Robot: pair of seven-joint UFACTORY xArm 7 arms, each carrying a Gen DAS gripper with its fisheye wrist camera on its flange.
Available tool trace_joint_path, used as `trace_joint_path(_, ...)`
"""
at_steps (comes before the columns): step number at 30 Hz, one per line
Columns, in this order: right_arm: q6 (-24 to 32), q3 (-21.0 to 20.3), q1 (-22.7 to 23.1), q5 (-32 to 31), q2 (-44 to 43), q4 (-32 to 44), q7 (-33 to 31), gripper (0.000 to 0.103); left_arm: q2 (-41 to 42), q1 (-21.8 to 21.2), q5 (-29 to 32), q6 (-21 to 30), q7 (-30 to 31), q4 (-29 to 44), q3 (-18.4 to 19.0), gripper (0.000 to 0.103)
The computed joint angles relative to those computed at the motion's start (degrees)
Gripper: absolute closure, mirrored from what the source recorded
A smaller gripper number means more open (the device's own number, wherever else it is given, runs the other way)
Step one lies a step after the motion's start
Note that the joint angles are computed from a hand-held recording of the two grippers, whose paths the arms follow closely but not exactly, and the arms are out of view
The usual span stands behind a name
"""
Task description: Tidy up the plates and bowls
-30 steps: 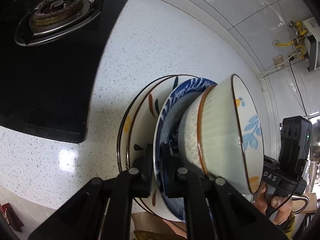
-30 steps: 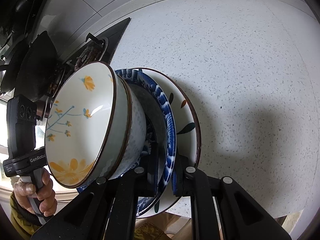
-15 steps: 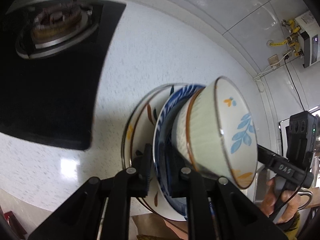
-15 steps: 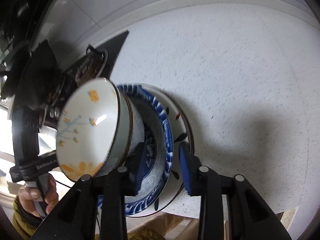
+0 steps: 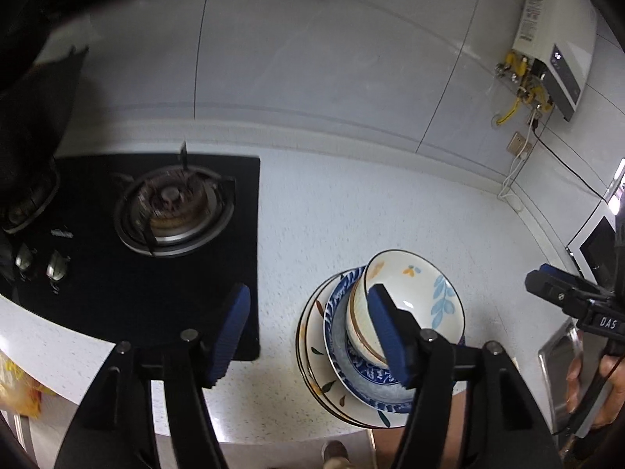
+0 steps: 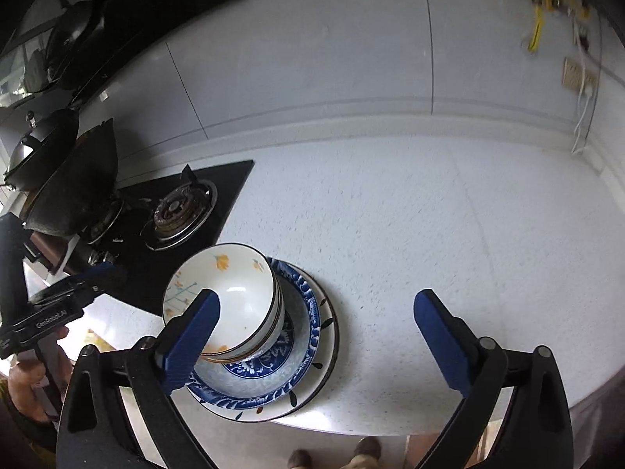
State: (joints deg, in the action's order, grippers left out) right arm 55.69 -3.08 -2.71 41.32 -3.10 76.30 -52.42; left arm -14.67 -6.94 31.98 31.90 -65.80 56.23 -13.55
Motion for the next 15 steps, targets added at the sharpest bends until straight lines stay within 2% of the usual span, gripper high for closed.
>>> trace_joint_path(10,-9.7,-2.1,3.0,-0.6,-12.7,-9.8,-3.6,0.002,-9.4,2.8,15.3,9.6,-9.0,0.0,-8.7,0.041)
trace_joint_path(15,-20.5,-2.5,6.1,-3.0,-21.5,-17.2,-6.2,0.002,-15.0,5.1,21.6,8.8,-14.1,-0.7,-11.6,0.041)
